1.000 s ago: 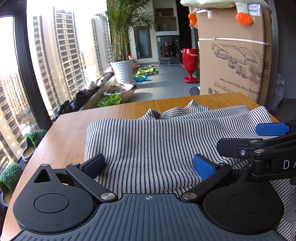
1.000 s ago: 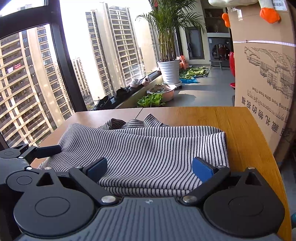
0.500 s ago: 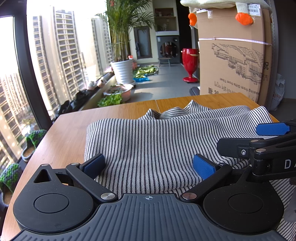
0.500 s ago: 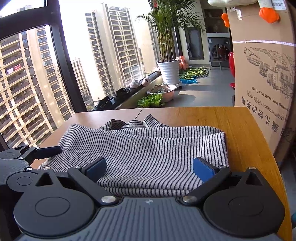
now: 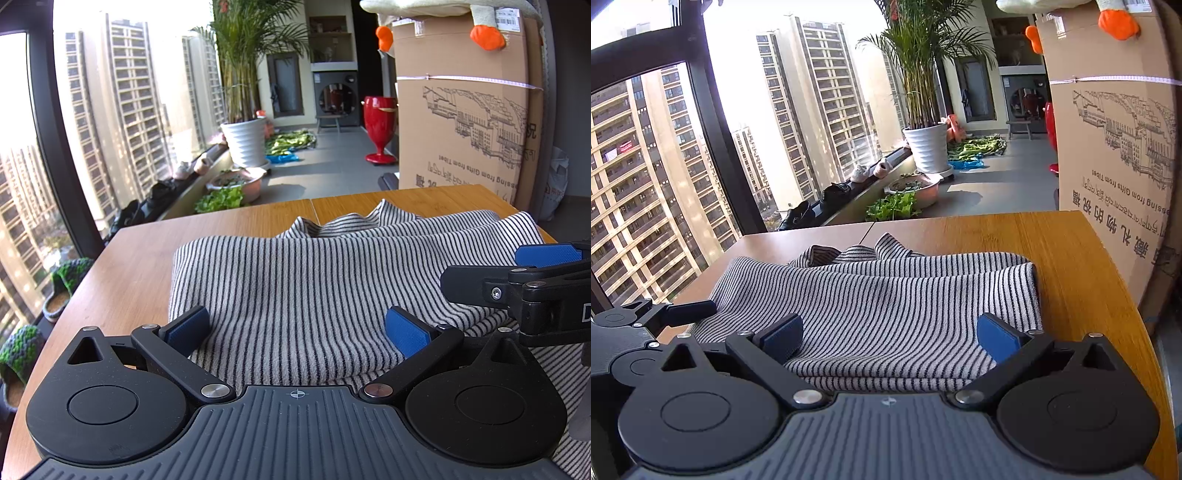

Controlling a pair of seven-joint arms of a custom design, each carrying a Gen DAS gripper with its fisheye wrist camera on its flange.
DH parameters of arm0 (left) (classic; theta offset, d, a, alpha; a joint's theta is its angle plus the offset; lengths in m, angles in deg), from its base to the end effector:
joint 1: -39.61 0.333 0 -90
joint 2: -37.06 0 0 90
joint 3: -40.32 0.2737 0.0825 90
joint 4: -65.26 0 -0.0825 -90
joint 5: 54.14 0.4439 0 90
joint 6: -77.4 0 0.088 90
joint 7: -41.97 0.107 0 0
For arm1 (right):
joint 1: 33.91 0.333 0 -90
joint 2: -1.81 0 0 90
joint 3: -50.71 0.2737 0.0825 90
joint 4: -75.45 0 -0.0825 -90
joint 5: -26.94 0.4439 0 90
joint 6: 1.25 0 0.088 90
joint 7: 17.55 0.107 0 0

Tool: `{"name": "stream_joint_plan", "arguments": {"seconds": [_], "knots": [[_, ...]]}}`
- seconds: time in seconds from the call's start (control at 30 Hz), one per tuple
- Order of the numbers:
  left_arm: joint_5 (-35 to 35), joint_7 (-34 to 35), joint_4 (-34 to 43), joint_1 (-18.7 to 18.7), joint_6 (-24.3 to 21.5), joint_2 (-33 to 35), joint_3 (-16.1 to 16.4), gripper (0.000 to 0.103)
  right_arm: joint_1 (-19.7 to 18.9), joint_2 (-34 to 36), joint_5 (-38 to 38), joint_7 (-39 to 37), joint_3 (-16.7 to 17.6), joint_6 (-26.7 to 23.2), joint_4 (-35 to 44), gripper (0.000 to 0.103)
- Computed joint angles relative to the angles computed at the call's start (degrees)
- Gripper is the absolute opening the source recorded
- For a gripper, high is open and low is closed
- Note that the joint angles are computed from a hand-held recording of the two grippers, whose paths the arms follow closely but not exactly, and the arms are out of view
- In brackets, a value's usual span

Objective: Fold clothes

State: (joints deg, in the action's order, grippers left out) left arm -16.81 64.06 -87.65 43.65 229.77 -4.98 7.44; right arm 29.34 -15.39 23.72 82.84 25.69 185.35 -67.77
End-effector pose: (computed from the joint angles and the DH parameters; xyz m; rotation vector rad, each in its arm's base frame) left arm 0.4145 -0.2246 0.4298 -1.7233 1.4394 -0.6330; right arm 0.4264 0.3389 0.4339 -1.8201 1.0900 -0.3159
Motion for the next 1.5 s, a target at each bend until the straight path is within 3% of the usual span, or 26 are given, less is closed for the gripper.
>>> {"name": "stream_joint_plan", "arguments": {"seconds": [0.17, 0.27, 0.47, 0.77, 1.03, 1.5], "knots": [[0.1, -0.1, 0.0, -0.1, 0.0, 0.0, 0.1, 0.103, 0.7, -0.1, 0.1, 0.0, -0.7, 0.2, -0.1, 0.101], [0.1, -0.1, 0.0, -0.1, 0.0, 0.0, 0.1, 0.103, -2.5, 0.1, -0.4, 0.9, 2.5, 0.0, -0.2, 0.101], [0.1, -0.1, 0.0, -0.2, -0.1, 0.0, 0.1, 0.103, 5.3, -1.0, -0.2, -0.1, -5.7, 1.2, -0.5, 0.103], [0.2, -0.1, 0.0, -0.2, -0.1, 0.0, 0.2, 0.103, 2.4, -0.6, -3.2, 3.1, -3.2, 0.6, -0.4, 0.103], [0.1, -0.1, 0.0, -0.2, -0.1, 0.0, 0.2, 0.103, -2.3, -0.3, -2.5, 3.2, 2.1, 0.1, -0.6, 0.103], [0.1, -0.1, -0.1, -0.2, -0.1, -0.1, 0.2, 0.103, -6.6, -0.4, -4.8, 9.5, 8.4, 2.1, -1.8, 0.103]]}}
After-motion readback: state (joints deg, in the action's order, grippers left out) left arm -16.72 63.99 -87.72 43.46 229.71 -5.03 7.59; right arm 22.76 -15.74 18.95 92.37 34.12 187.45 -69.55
